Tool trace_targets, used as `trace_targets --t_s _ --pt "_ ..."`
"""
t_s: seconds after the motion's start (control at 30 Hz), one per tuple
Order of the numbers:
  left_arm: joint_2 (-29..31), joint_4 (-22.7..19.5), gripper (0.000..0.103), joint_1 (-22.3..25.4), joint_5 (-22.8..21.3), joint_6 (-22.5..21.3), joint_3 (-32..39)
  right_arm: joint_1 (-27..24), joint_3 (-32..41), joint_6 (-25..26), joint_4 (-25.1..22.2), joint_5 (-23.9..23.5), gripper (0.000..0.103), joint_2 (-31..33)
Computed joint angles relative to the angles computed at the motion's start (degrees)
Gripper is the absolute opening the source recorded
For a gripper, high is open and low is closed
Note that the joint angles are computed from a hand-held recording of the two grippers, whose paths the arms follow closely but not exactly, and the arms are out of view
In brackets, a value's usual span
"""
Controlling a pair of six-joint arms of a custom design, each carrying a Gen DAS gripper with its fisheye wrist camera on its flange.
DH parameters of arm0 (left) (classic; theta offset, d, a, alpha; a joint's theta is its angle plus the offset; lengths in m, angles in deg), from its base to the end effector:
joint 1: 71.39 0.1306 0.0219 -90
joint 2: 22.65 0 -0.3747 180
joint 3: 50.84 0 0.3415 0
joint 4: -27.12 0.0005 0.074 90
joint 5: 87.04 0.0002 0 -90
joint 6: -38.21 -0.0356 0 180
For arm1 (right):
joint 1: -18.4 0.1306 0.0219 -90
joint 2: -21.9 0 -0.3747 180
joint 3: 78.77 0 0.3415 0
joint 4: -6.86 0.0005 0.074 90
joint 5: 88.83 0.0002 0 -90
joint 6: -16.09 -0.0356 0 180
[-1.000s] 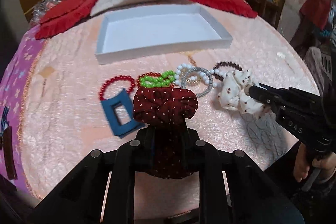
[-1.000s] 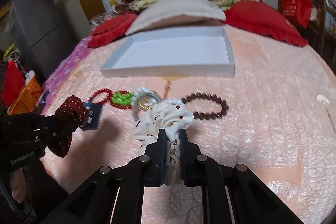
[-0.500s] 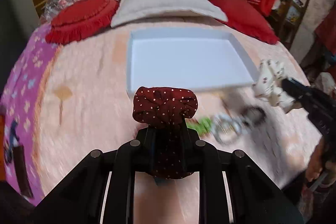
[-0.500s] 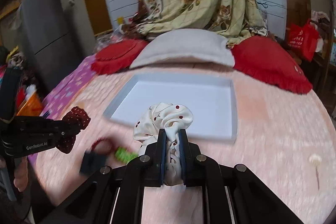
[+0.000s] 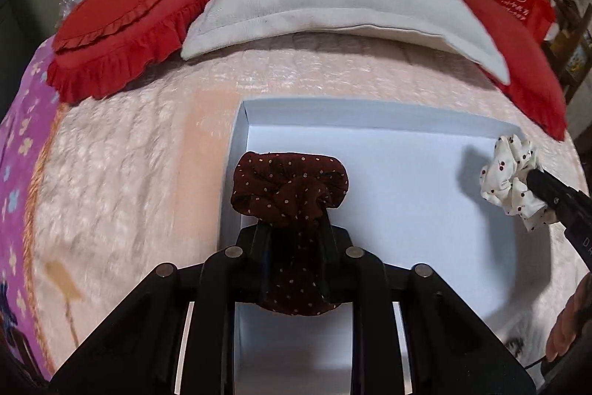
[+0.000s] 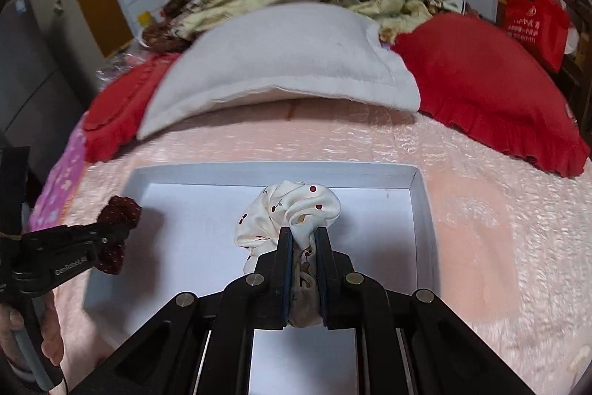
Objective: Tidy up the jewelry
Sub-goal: 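Carry both scrunchies into the white tray and open both tools, then grasp the blue hair clip with left tool while right grasps the silver twisted bangle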
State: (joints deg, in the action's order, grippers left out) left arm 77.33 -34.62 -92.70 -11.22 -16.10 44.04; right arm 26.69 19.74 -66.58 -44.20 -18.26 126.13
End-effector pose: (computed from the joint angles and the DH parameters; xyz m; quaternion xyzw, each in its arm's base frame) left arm 0.4404 -0.1630 0.3694 -0.1463 0.9614 0.0112 0.2328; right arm 0.5056 0.0851 0.3697 -0.1761 0.9292 0.1641 0.2804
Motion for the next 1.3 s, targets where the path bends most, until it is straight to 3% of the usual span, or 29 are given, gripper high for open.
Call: trace_targets --t_s 0.1,0.13,0.17,0.23,0.47,0.63,0.83,0.93,1.07,1.17,1.3 --pt "1.0 2.0 0.034 1.2 0.0 -0.6 0.0 -0.2 2.4 -0.8 -1.5 0.3 0.014 2.9" --pt "0.7 2.9 0.037 1.7 0.7 -0.6 -0.5 -0.2 2.8 -0.8 -1.9 0.4 0.021 3.4" --pt "0.4 3.7 0.042 2.2 1.8 -0.5 -1.2 0.0 2.7 -0.9 -1.6 0.9 0.034 3.4" --pt "-0.3 4.9 0.043 2.9 4.1 0.1 -2.3 -0.1 1.5 -0.9 0.4 1.8 0.05 2.4" --pt "-3.8 3.6 0.043 1.6 3.4 2.5 -3.2 -1.2 -3.1 1.6 1.5 0.4 0.051 -4.3" --pt "-7.5 -1.6 0.043 -1.2 -2.2 4.4 -1.9 -3.4 -10.2 6.2 -0.8 -3.1 0.051 -14.9" --pt "-15.9 -9.5 0.048 -7.8 -10.1 13.2 -4.7 -7.9 -19.1 12.0 -5.0 -7.4 0.053 -26.6" --pt "-20.7 -13.3 0.049 -13.1 -14.2 19.0 -7.9 -10.8 -23.9 14.6 -5.6 -7.7 0.053 -32.0" --pt "-25.1 -19.5 0.049 -20.2 -18.7 28.5 -11.8 -15.6 -27.9 14.9 -8.5 -11.8 0.053 -35.6" --pt "-27.4 -21.7 0.049 -24.6 -18.7 35.5 -15.6 -18.9 -30.4 15.5 -11.0 -14.2 0.053 -36.9" --pt "-28.9 -19.8 0.049 -27.2 -16.2 38.8 -20.3 -20.8 -32.5 17.4 -13.9 -15.7 0.053 -37.8"
